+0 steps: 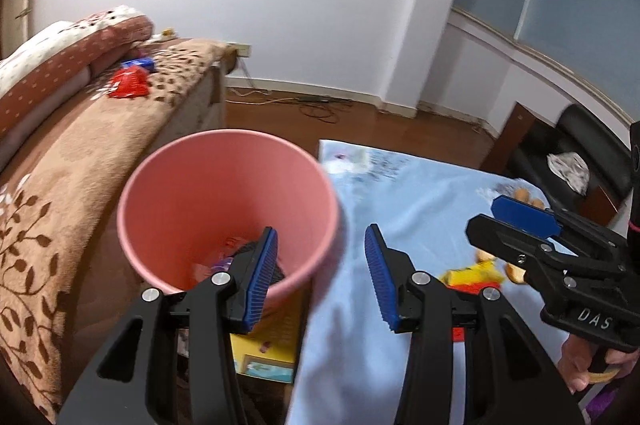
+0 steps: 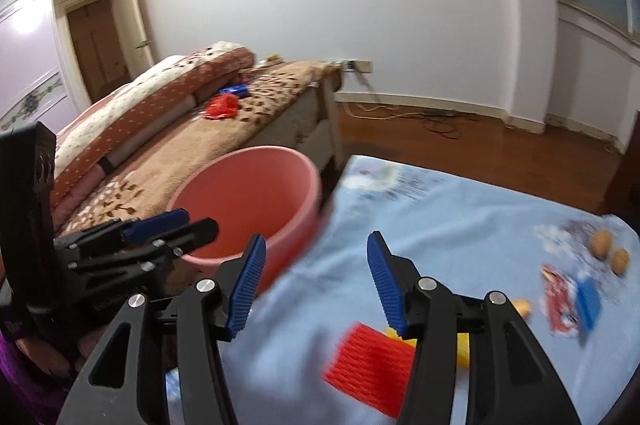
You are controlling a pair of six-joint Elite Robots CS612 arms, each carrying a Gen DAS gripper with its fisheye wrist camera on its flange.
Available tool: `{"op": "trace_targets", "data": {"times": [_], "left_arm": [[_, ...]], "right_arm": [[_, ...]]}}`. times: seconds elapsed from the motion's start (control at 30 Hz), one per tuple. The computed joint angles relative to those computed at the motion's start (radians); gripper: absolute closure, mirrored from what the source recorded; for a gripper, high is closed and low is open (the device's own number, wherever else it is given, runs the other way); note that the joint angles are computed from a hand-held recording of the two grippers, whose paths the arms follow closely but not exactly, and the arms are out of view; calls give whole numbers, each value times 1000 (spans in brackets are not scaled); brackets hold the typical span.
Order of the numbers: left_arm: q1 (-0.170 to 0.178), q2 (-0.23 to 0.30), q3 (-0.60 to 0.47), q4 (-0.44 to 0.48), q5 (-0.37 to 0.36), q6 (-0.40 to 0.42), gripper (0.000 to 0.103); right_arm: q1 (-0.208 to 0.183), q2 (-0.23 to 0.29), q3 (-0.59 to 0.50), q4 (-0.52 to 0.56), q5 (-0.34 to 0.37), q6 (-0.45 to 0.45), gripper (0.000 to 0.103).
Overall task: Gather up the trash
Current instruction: 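Move both open tools back over the bed toward the orange peels, then grasp an orange peel with the left tool while the right tool grasps another peel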
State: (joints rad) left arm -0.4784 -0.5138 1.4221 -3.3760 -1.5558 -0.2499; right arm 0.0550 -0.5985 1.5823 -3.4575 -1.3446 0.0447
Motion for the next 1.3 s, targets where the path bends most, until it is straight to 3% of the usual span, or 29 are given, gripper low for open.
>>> {"op": "trace_targets", "data": {"times": [0.33,0.53,0.67,0.8,1.13,1.3], "left_arm": [[-25,11,-15,64,-143,113,57],[-42,18,-26,150,-231,210,57],[-54,24,-36,193,-245,276,57],[-59,34,-60,238,-240,294,57],[-75,74,-181,343,-308,336,57],[-89,119,-281,430,-298,300,57]], "right_arm": [[-53,-36,144,-101,-122,83,51],[-86,-39,191,-113,-149,144,51],[-100,-35,209,-97,-162,171,51],[-113,-29,218,-87,-170,190,51],[-129,-14,211,-44,-174,234,51],[-137,-7,200,-27,-170,254,51]]}}
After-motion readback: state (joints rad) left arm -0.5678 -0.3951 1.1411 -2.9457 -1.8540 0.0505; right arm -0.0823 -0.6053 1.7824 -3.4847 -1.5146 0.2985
